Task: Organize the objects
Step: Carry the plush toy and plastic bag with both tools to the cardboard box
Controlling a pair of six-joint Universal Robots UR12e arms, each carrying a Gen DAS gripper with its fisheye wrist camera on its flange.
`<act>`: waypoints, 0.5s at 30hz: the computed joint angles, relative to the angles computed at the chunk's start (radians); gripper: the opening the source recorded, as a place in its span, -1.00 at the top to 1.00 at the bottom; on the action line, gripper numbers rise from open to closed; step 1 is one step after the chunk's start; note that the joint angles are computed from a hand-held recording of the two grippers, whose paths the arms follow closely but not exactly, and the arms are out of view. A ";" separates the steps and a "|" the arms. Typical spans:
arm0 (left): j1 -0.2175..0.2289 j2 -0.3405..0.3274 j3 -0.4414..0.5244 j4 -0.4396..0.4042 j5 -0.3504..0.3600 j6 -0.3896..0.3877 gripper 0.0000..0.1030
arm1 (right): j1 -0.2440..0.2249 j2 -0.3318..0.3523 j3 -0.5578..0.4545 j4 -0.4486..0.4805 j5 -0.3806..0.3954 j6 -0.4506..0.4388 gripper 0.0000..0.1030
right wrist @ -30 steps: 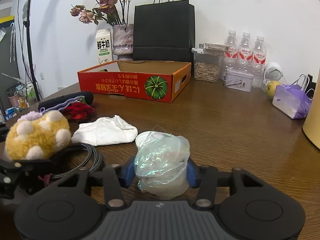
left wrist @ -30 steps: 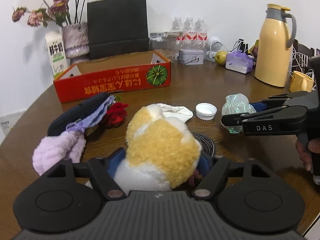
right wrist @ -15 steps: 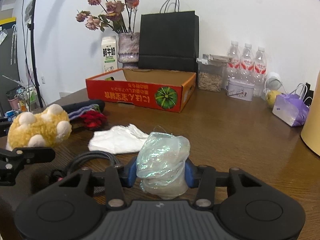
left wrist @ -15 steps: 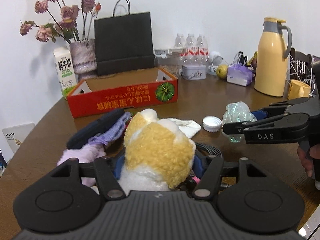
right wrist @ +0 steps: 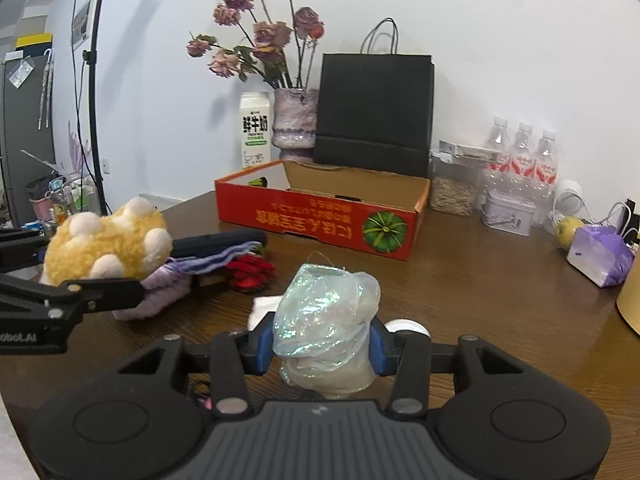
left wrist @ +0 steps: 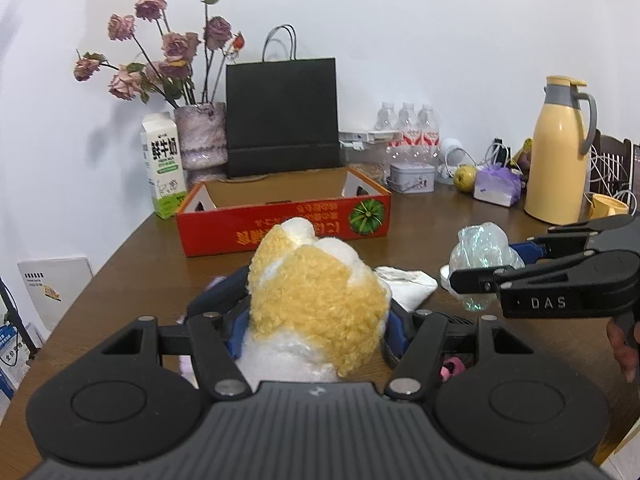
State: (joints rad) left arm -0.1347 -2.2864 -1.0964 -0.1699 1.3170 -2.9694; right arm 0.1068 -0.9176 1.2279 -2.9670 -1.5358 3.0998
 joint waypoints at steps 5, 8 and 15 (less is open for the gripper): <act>0.015 -0.007 0.018 0.011 -0.004 -0.025 -0.24 | 0.017 0.010 -0.030 0.009 -0.017 -0.004 0.14; 0.022 -0.016 0.036 0.018 -0.009 -0.036 -0.24 | 0.025 0.019 -0.051 0.016 -0.025 -0.010 0.15; 0.033 -0.050 0.109 -0.004 -0.014 -0.058 -0.24 | 0.038 0.054 -0.124 0.025 -0.036 -0.005 0.15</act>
